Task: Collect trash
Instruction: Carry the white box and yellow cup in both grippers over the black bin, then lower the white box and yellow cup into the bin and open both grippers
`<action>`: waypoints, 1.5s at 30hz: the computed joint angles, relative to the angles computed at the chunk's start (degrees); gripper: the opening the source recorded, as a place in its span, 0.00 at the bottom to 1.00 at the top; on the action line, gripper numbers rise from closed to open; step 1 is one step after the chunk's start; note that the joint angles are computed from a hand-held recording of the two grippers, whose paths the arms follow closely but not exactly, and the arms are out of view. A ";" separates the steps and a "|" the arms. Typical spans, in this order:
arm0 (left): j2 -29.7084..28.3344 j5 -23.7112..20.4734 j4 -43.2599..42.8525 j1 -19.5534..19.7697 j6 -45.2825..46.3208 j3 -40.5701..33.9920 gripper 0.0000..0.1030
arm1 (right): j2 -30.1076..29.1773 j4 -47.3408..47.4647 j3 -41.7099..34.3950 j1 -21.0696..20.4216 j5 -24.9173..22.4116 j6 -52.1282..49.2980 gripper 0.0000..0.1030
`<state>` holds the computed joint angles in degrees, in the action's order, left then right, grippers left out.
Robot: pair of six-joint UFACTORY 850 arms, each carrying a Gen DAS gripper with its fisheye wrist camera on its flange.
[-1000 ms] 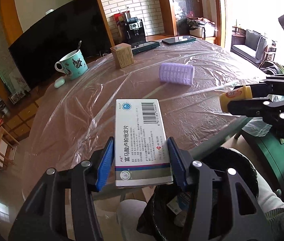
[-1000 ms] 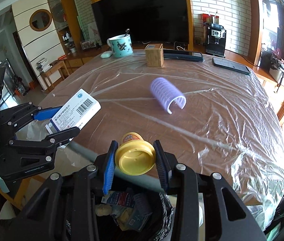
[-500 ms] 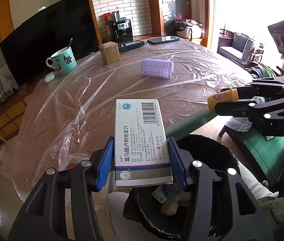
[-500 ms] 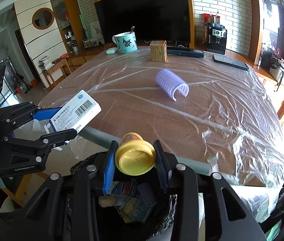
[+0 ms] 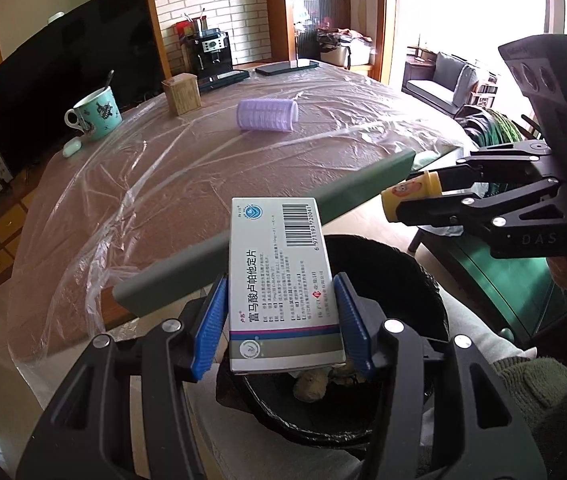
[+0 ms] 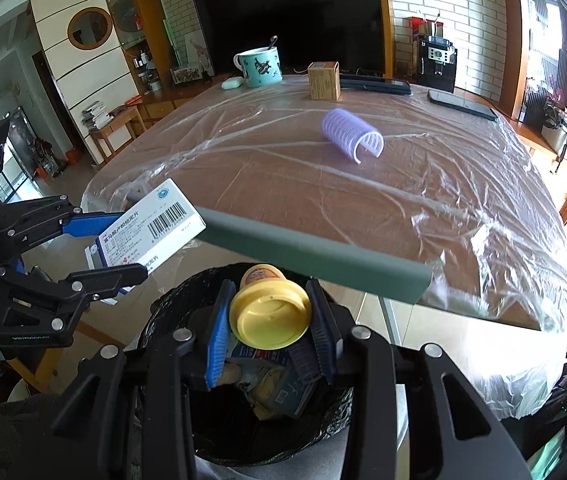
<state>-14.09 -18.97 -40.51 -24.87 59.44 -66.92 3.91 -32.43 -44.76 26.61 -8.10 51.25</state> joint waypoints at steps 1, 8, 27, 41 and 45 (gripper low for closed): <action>0.11 -0.09 0.11 -0.04 0.01 0.26 0.52 | -0.04 0.08 0.09 0.10 -0.06 -0.06 0.36; 0.27 -0.99 2.65 -0.55 -1.00 1.67 0.52 | -0.70 7.76 0.63 0.42 -0.32 -7.38 0.36; -2.45 -2.30 10.81 -1.00 -6.32 2.34 0.52 | -3.02 14.30 2.02 0.83 -0.82 -12.41 0.36; -5.84 -3.54 17.14 -1.28 -11.15 1.04 0.52 | -5.86 21.50 1.65 0.95 -1.34 -19.73 0.36; -6.80 -3.79 19.21 -1.41 -12.99 0.47 0.52 | -7.16 22.80 1.13 1.04 -1.35 -20.84 0.36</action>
